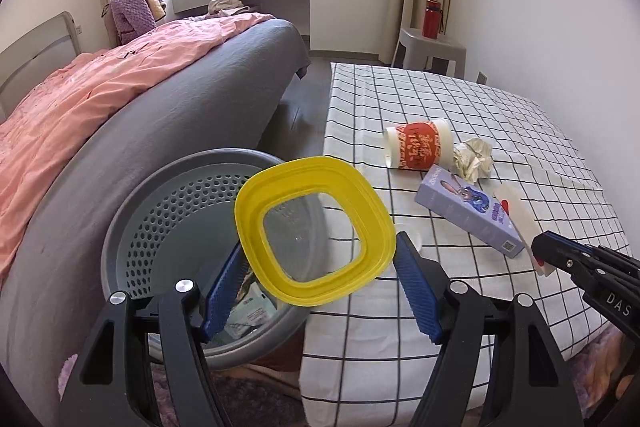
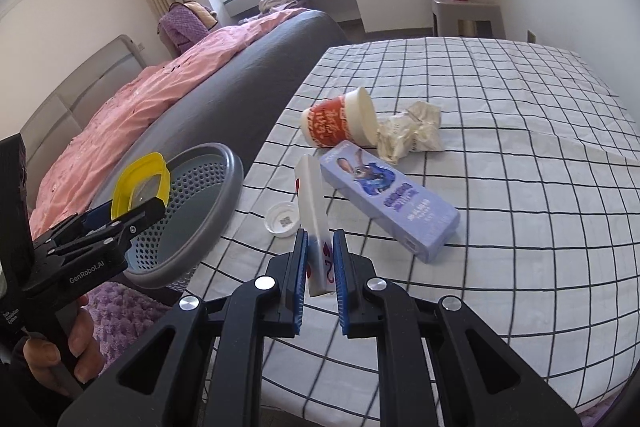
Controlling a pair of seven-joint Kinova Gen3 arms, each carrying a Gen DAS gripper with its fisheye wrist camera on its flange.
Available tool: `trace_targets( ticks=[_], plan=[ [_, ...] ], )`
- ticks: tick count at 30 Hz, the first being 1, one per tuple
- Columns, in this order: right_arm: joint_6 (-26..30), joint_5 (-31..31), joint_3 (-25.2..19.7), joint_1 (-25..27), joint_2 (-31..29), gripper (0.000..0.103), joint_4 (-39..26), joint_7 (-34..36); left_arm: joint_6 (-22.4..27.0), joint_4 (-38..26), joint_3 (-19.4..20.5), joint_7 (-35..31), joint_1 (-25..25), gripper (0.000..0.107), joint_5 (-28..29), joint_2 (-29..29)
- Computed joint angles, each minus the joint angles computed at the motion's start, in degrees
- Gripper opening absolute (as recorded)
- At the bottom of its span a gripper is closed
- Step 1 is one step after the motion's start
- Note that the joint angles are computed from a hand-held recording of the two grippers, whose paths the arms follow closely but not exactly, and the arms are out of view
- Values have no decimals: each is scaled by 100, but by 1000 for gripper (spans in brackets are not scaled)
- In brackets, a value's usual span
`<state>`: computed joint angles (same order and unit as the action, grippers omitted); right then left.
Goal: Collect trash
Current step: 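Grasp the yellow lid with the left gripper and lift it, then carry the yellow lid and white tube over the basket and open both grippers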
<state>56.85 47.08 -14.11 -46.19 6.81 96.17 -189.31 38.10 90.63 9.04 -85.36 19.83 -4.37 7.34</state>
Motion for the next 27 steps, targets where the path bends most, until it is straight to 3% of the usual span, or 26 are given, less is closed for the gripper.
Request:
trace_targets(
  ticks=[10, 27],
  plan=[
    [-321, -356, 393, -105, 870, 13, -1244, 1266, 35, 14, -232, -576, -672, 70, 511, 90],
    [-615, -1731, 1078, -200, 2062, 13, -2959, 3267, 368, -463, -416, -991, -1244, 70, 762, 580]
  ],
)
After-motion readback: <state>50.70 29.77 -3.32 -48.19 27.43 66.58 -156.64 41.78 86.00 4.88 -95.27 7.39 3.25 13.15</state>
